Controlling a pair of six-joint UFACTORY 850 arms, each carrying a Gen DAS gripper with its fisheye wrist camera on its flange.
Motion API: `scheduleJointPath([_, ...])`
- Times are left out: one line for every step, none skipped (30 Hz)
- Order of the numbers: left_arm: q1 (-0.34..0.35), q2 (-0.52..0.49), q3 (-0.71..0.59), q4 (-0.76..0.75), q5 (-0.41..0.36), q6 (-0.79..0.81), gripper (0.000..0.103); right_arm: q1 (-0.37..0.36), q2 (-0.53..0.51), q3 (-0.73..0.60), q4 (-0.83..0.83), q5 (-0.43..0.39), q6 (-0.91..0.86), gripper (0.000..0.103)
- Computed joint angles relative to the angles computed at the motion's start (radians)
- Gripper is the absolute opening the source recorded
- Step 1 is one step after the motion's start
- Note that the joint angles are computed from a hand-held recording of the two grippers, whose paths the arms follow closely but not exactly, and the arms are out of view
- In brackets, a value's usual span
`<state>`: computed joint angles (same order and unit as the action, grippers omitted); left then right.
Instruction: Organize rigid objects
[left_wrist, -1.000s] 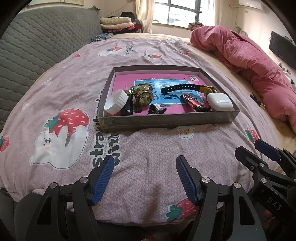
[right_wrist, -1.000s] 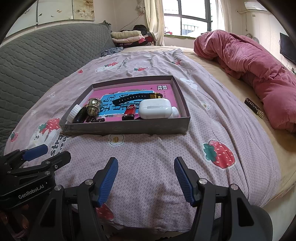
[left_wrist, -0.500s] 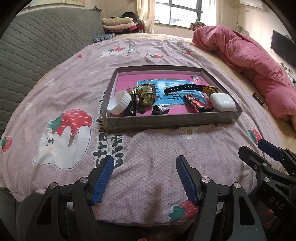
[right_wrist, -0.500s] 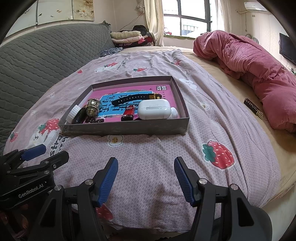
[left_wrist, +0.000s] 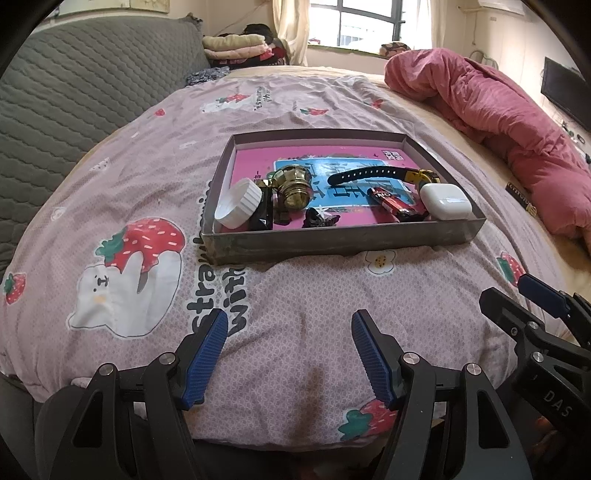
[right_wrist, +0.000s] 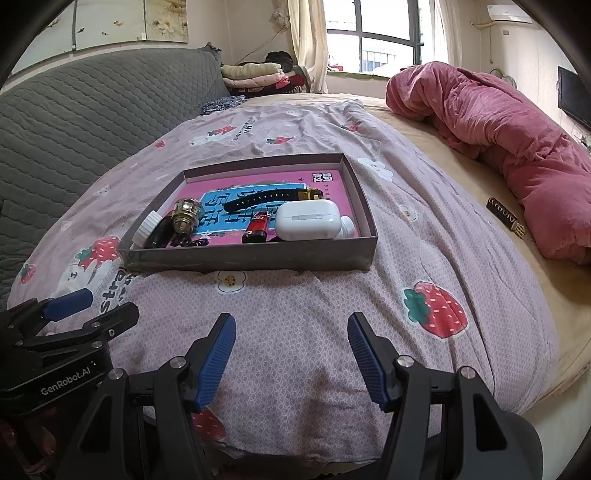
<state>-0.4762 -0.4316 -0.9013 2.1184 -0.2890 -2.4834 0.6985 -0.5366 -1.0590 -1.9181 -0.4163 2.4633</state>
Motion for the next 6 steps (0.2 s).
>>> scheduleJointPath([0.0,-0.002,-0.001,-0.001,0.0,0.001,0.071,0.0,0.0,0.0,-0.003,0.003,0.004,0.062])
scheduleJointPath([0.0,-0.004,-0.003,-0.001,0.001,0.002,0.071,-0.003,-0.001,0.0,-0.011,0.01,0.012,0.062])
scheduleJointPath([0.001,-0.006,-0.005,0.0,0.004,0.002,0.071,-0.003,0.0,0.001,-0.013,0.012,0.016,0.062])
scheduleJointPath([0.003,-0.008,-0.007,0.008,0.008,-0.007,0.071,-0.004,0.0,0.001,-0.02,0.014,0.024,0.062])
scheduleJointPath([0.005,-0.01,-0.009,0.027,0.014,-0.028,0.071,-0.006,0.0,0.002,-0.034,0.019,0.037,0.062])
scheduleJointPath([0.01,-0.013,-0.012,0.052,0.024,-0.052,0.071,-0.009,0.0,0.003,-0.046,0.023,0.051,0.062])
